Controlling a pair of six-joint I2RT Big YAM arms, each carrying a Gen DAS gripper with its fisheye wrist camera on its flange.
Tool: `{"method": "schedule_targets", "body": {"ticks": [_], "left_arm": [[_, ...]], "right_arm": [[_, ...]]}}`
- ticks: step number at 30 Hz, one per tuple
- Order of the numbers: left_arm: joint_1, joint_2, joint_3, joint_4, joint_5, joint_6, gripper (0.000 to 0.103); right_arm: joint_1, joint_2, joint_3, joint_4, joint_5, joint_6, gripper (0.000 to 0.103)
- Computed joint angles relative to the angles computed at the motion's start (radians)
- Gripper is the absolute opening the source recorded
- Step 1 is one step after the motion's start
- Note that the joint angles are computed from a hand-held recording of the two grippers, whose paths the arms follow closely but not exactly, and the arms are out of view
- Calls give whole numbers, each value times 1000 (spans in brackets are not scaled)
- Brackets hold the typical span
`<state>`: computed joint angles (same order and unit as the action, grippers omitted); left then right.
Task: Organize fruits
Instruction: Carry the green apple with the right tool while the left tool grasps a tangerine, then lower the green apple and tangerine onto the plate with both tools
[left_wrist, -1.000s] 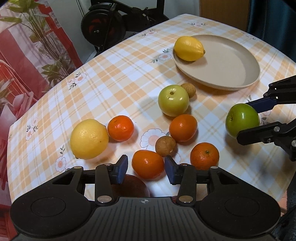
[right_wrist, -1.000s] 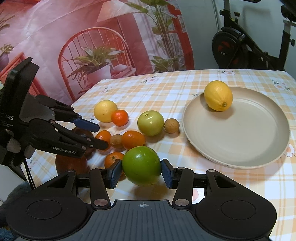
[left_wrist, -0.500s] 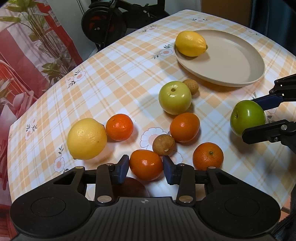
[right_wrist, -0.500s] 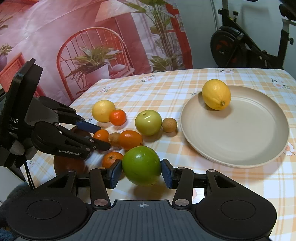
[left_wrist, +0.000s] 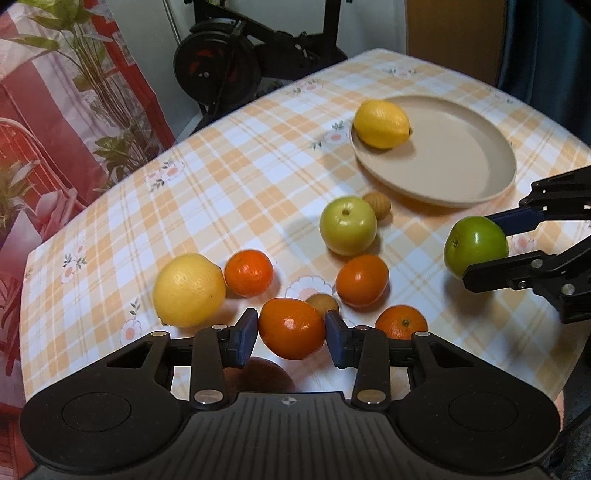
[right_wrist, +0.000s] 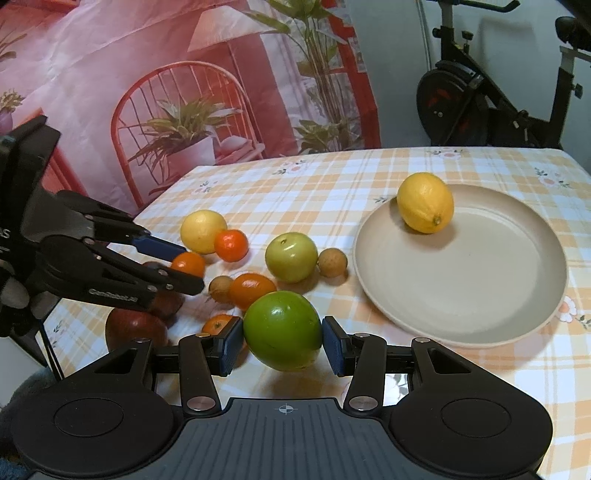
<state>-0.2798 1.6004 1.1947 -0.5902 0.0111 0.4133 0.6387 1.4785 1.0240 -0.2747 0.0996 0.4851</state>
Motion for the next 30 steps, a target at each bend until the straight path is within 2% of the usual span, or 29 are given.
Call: {"method": "schedule_targets", "body": {"ticks": [12, 18, 23, 30], "left_arm": [[-11, -29, -5, 13, 18, -23, 42], [-32, -23, 25, 32, 40, -60, 42], [-70, 12, 83, 53, 54, -104, 42], [-132, 104, 183, 71, 56, -129, 42]], "right_arm": [[-4, -19, -7, 0, 28, 2, 43], [-23, -27, -2, 1, 46, -25, 43], [-70, -37, 11, -6, 64, -77, 43], [-174, -27, 38, -25, 65, -170, 43]]}}
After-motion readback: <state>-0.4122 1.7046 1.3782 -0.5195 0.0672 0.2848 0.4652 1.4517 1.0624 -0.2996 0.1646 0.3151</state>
